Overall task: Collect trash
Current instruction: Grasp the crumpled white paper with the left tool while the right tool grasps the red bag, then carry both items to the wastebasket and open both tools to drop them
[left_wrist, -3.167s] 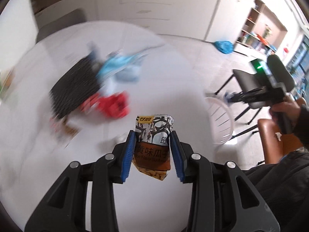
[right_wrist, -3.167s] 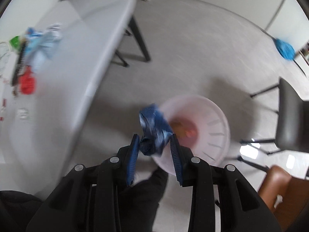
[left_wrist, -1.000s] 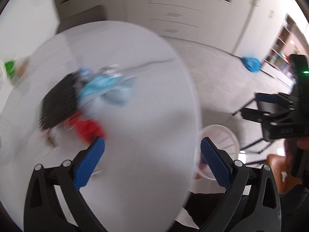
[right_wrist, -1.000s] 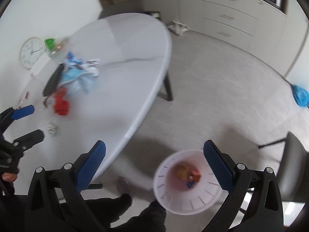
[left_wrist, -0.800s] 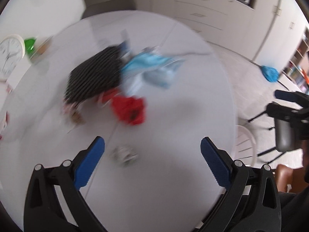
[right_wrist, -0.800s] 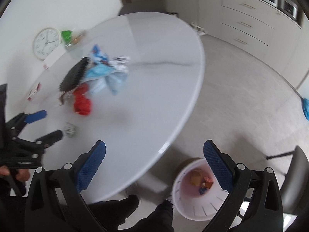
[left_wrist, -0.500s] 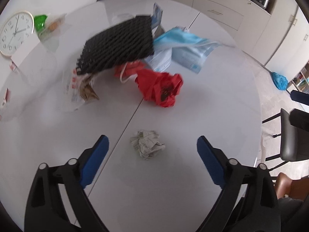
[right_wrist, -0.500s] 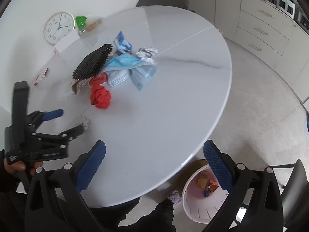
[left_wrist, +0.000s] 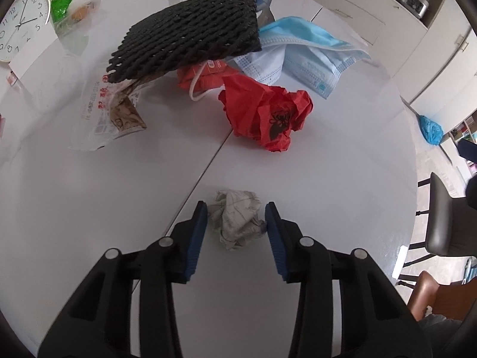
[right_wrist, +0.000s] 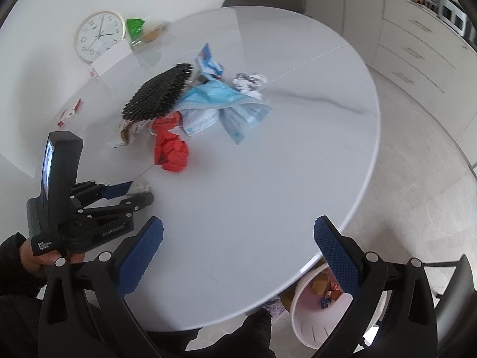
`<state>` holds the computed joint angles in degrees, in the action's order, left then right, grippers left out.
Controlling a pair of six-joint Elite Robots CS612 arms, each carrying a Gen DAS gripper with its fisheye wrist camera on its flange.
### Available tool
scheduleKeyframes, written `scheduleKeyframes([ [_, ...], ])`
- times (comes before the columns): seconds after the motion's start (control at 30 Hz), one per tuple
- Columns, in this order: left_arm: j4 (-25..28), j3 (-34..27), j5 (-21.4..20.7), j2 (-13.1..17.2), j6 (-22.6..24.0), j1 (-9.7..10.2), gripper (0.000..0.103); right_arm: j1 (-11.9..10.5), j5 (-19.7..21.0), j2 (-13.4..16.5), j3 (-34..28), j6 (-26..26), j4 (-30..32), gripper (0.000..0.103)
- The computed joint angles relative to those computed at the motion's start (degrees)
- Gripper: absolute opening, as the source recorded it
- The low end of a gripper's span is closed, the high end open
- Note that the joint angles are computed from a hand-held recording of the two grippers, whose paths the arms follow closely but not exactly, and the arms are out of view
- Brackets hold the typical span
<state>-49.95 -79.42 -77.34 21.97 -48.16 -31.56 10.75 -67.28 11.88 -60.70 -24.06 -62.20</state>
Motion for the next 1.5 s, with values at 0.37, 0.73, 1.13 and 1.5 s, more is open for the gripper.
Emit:
scheduleKeyframes([
  [0.37,0.9,-3.9,2.6,-1.0,-3.9,-0.04,0.039,4.5,2.3,-4.3,13.8,-8.6,-7.9,0.100],
  [0.73,5.7,-8.2,5.9,-0.9,-5.6,0.21,0.039,7.6,-3.1,-6.5,22.0,-12.0,-8.6,0.048],
  [1.13,-1.3,-3.9,3.0,-2.2,1.6,0.18,0.039,3.0,1.1,-2.5,8.8,-6.4,-2.7,0.047],
  [1.5,-12.6,7.1,-3.4,-5.9,14.0,-1.04,0.039,-4.5,-6.4,3.8,-7.9,5.5,6.4,0.047],
])
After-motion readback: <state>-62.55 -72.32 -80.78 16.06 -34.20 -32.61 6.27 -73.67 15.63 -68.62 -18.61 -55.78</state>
